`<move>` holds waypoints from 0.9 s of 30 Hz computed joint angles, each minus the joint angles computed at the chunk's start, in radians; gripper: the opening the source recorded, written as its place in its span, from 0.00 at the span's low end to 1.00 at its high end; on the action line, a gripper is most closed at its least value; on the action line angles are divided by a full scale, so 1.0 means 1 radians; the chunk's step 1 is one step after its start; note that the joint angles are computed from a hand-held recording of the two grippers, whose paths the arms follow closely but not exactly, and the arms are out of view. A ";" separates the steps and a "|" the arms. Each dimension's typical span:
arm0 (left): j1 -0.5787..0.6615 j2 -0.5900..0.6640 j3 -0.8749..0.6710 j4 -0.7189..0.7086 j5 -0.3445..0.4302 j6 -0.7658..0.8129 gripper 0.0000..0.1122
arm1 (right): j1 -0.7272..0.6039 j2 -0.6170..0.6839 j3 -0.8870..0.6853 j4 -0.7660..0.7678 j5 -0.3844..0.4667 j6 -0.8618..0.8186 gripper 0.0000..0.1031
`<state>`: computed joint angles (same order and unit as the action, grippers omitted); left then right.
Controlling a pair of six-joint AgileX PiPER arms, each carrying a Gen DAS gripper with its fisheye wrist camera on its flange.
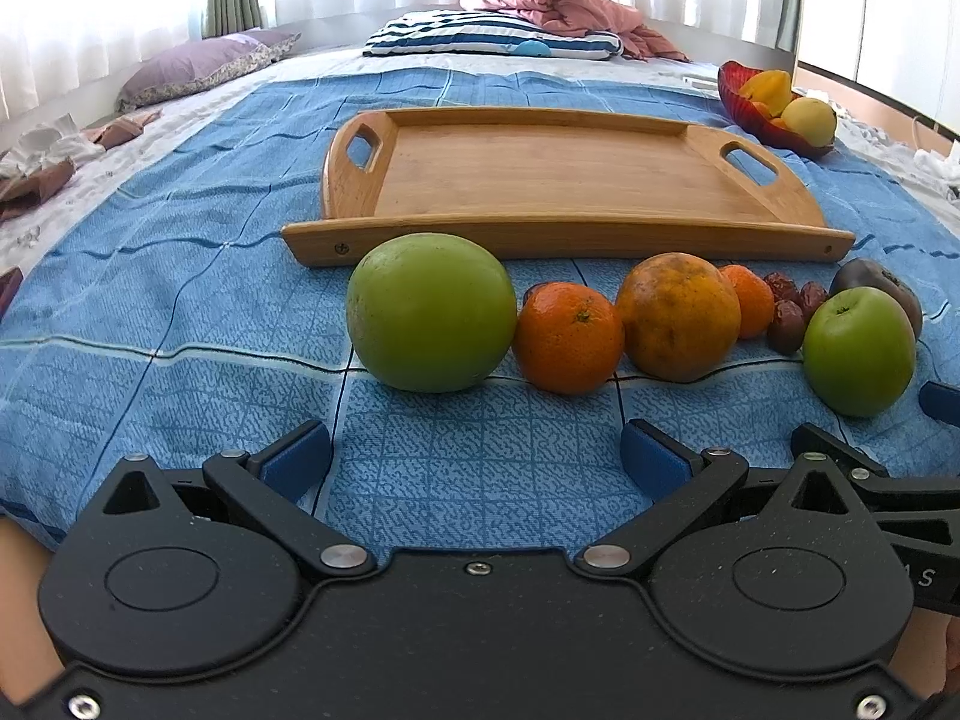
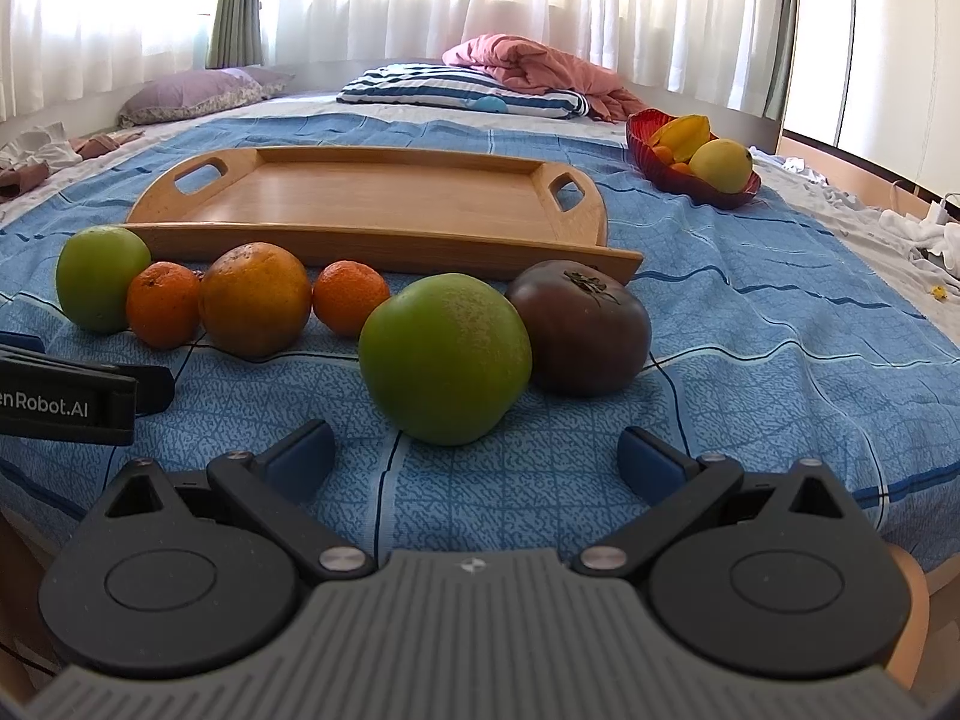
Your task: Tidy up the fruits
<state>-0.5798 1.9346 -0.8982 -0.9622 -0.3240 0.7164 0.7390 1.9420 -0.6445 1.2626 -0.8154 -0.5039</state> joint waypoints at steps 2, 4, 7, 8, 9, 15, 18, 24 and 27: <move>-0.004 0.000 0.003 0.004 -0.009 -0.004 0.92 | 0.008 0.008 0.003 -0.004 -0.015 0.015 1.00; 0.003 -0.001 0.012 0.065 -0.012 -0.070 0.92 | 0.017 0.018 0.007 -0.009 -0.032 0.027 1.00; 0.009 0.004 0.029 0.163 -0.031 -0.169 0.92 | 0.025 0.028 0.013 -0.023 -0.051 0.055 1.00; 0.007 0.008 0.040 0.206 -0.054 -0.209 0.92 | 0.025 0.028 0.013 -0.023 -0.051 0.055 1.00; 0.003 0.015 0.049 0.235 -0.080 -0.242 0.92 | 0.029 0.033 0.015 -0.027 -0.059 0.063 1.00; -0.033 0.035 0.104 0.293 -0.221 -0.332 0.92 | 0.058 0.060 0.010 -0.017 -0.112 0.089 1.00; -0.018 0.015 0.111 0.320 -0.201 -0.338 0.90 | 0.080 0.063 0.013 -0.009 -0.143 0.087 0.96; -0.048 -0.014 0.144 0.219 -0.333 -0.203 0.84 | 0.135 0.061 0.023 -0.014 -0.240 0.056 0.90; -0.031 -0.028 0.141 0.244 -0.347 -0.220 0.81 | 0.138 0.056 0.020 -0.013 -0.253 0.055 0.89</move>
